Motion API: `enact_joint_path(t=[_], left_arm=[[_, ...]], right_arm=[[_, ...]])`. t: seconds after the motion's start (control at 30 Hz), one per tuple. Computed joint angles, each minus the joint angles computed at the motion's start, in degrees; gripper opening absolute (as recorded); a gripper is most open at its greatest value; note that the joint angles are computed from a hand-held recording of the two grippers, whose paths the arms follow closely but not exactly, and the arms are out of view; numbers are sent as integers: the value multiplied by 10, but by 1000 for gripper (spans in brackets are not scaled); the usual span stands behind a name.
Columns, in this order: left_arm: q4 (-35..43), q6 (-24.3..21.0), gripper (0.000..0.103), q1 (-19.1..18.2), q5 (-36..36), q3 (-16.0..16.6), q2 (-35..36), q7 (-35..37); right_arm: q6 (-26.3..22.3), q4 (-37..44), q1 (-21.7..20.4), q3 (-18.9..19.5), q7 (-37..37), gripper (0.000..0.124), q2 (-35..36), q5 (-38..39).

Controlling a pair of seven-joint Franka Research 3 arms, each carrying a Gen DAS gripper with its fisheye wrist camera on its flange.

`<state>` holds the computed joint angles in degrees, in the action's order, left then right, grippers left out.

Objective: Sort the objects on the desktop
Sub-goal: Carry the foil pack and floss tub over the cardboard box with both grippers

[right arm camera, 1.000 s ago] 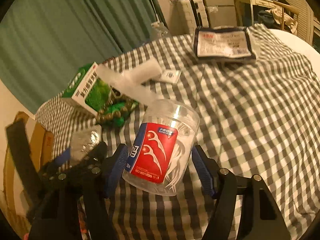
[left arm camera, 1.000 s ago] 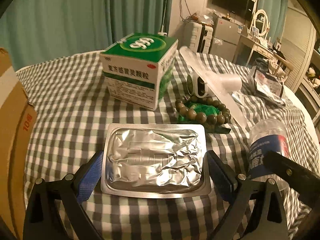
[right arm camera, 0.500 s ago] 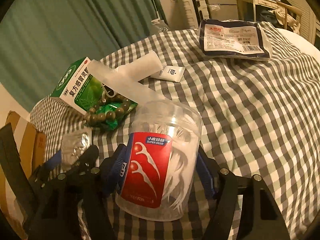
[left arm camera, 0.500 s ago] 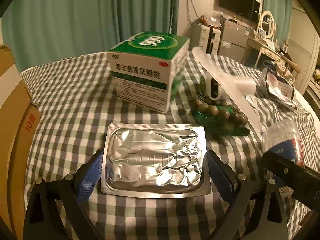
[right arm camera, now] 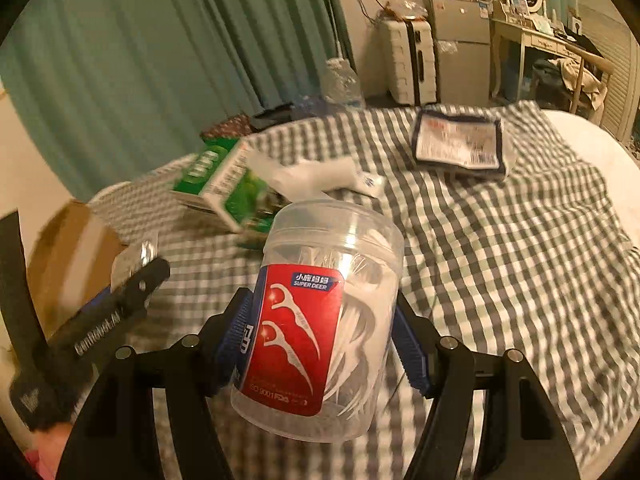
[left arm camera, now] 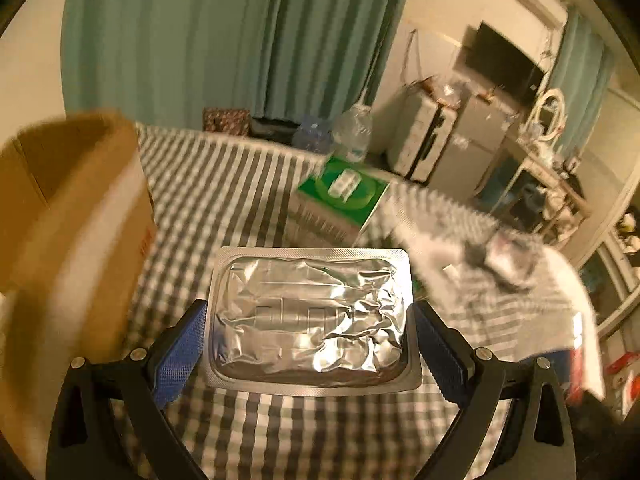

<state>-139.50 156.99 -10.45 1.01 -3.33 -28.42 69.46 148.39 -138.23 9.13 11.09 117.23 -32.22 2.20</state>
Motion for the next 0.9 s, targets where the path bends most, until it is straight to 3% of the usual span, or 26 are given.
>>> enact_joint_path(t=[0.13, 0.23, 0.5, 0.67, 0.9], left_arm=[[42, -74, 99, -35, -52, 42, -51, 43], [83, -128, 99, -34, -65, 60, -75, 83], [195, -244, 99, 27, -56, 99, -98, 177], [215, -278, 99, 58, -60, 122, -101, 227], [156, -251, 99, 110, -76, 153, -101, 256]], right_arm=[[-42, 25, 5, 18, 15, 67, -32, -6], [-64, 49, 14, 26, 17, 67, -53, -9], [-85, 146, 41, 66, 18, 65, -45, -14], [-73, 217, 65, 97, 22, 62, 14, -26], [-66, 298, 120, 112, 44, 61, 154, -50]])
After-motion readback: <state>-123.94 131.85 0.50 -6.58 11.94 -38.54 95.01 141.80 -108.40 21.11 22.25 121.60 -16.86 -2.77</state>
